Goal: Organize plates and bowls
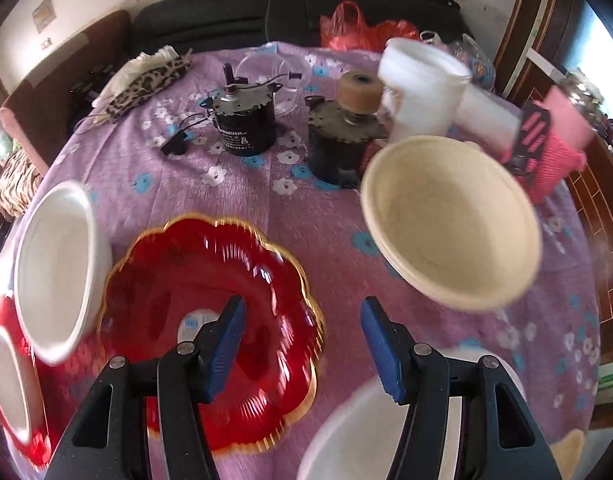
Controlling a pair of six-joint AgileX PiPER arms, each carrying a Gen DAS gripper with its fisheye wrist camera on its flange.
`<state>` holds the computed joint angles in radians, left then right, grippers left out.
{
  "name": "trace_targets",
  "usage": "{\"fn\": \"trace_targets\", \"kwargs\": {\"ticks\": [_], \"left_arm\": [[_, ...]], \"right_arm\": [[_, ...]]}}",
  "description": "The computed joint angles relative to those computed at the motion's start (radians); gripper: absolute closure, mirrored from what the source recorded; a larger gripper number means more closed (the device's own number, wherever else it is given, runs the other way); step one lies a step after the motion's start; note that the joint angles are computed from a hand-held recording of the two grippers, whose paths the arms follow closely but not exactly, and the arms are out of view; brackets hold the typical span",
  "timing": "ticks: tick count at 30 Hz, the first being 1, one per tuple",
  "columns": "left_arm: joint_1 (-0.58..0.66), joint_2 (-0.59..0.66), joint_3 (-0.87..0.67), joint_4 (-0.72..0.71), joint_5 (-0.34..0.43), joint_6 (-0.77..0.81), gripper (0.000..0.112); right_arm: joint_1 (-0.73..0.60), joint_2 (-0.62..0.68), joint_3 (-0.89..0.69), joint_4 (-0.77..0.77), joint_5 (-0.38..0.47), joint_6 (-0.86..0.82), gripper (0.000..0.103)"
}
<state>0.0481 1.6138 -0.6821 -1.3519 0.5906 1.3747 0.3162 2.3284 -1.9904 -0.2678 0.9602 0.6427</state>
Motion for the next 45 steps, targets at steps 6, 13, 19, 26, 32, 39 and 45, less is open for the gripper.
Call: {"fn": "trace_targets", "kwargs": {"ticks": [6, 13, 19, 26, 32, 39, 45], "left_arm": [[0.005, 0.021, -0.013, 0.002, 0.014, 0.016, 0.028], [0.023, 0.031, -0.022, -0.003, 0.023, 0.004, 0.028], [0.03, -0.016, 0.008, 0.019, 0.024, -0.006, 0.028], [0.041, -0.067, 0.045, 0.038, 0.036, -0.024, 0.028], [0.022, -0.121, 0.087, 0.045, 0.017, -0.023, 0.028], [-0.081, -0.119, 0.09, 0.059, -0.074, -0.055, 0.028], [-0.228, -0.042, 0.016, 0.113, -0.174, -0.144, 0.028]], "right_arm": [[-0.037, 0.177, -0.245, 0.117, 0.111, -0.06, 0.056], [0.023, -0.006, 0.08, 0.087, -0.028, -0.101, 0.083], [0.092, -0.189, 0.4, 0.084, -0.181, -0.078, 0.083], [0.139, -0.404, 0.775, 0.118, -0.37, -0.042, 0.083], [0.154, -0.583, 1.087, 0.256, -0.523, -0.117, 0.083], [0.186, -0.796, 1.389, 0.259, -0.649, -0.067, 0.083], [0.197, -0.873, 1.522, 0.016, -0.778, 0.245, 0.037]]}}
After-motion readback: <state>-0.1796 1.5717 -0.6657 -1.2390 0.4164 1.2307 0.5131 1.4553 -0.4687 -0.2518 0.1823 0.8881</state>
